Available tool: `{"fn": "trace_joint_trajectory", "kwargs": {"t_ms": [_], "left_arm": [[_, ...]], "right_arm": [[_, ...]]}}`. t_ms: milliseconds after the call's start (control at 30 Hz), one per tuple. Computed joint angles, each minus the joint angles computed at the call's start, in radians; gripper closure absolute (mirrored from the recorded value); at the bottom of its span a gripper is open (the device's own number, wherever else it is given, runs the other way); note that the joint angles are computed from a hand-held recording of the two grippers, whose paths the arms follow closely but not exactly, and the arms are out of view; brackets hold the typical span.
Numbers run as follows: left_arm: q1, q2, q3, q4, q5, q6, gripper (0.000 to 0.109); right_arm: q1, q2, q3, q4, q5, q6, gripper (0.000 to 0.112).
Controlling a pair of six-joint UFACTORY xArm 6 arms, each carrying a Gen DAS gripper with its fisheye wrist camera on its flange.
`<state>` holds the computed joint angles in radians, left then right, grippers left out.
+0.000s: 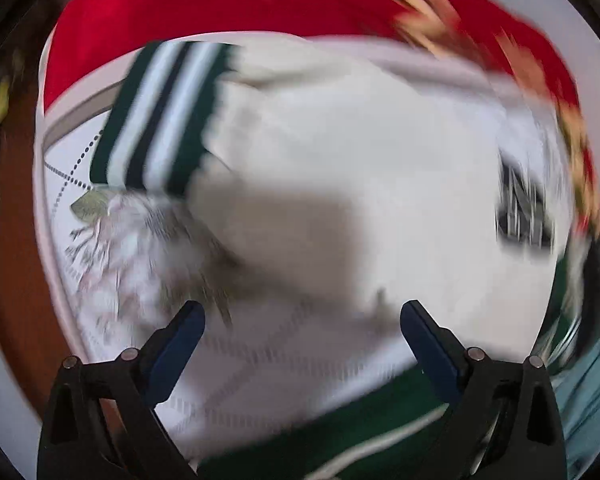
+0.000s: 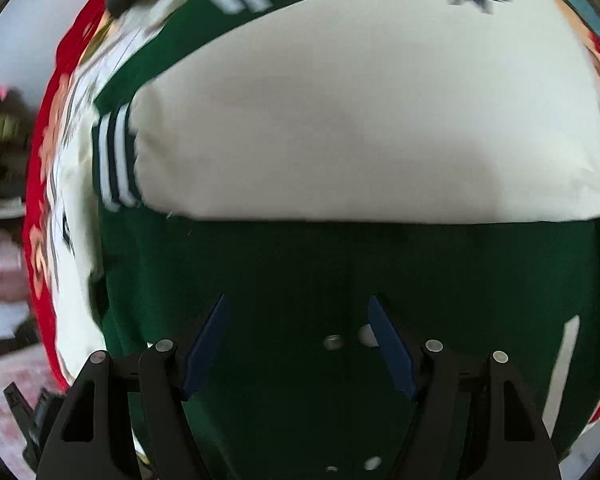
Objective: Fold large clothes
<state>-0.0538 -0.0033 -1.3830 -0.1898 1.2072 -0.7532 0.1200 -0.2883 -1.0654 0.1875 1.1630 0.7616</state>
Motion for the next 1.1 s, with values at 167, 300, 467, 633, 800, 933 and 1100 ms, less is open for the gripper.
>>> {"fn": "trace_joint_trajectory", "kwargs": {"t_ms": [167, 300, 467, 633, 800, 933, 1100], "left_arm": [[0.059, 0.062, -0.008, 0.053, -0.151, -0.049, 0.049], [0.092, 0.138, -0.106, 0.150, -0.190, -0.008, 0.089], [0.161, 0.252, -0.246, 0.155, -0.230, 0.089, 0.092], [0.175, 0.398, -0.409, 0.111, -0.226, 0.188, 0.088], [0.182, 0.467, -0.479, 0.033, -0.206, 0.270, 0.069], [0.154, 0.453, -0.480, 0.145, -0.242, 0.228, 0.091], [0.091, 0.459, -0.583, 0.325, -0.236, 0.220, 0.096]], "right_arm": [[0.045, 0.069, -0.028, -0.008, -0.017, -0.010, 0.039], [0.079, 0.105, -0.052, -0.026, -0.020, 0.026, 0.039], [0.132, 0.150, -0.102, -0.060, -0.031, 0.083, 0.039], [0.186, 0.224, -0.179, -0.087, -0.043, 0.133, 0.039], [0.240, 0.282, -0.248, -0.127, -0.025, 0.197, 0.039], [0.262, 0.309, -0.314, -0.195, 0.044, 0.245, 0.039], [0.309, 0.352, -0.457, -0.377, 0.289, 0.280, 0.016]]}}
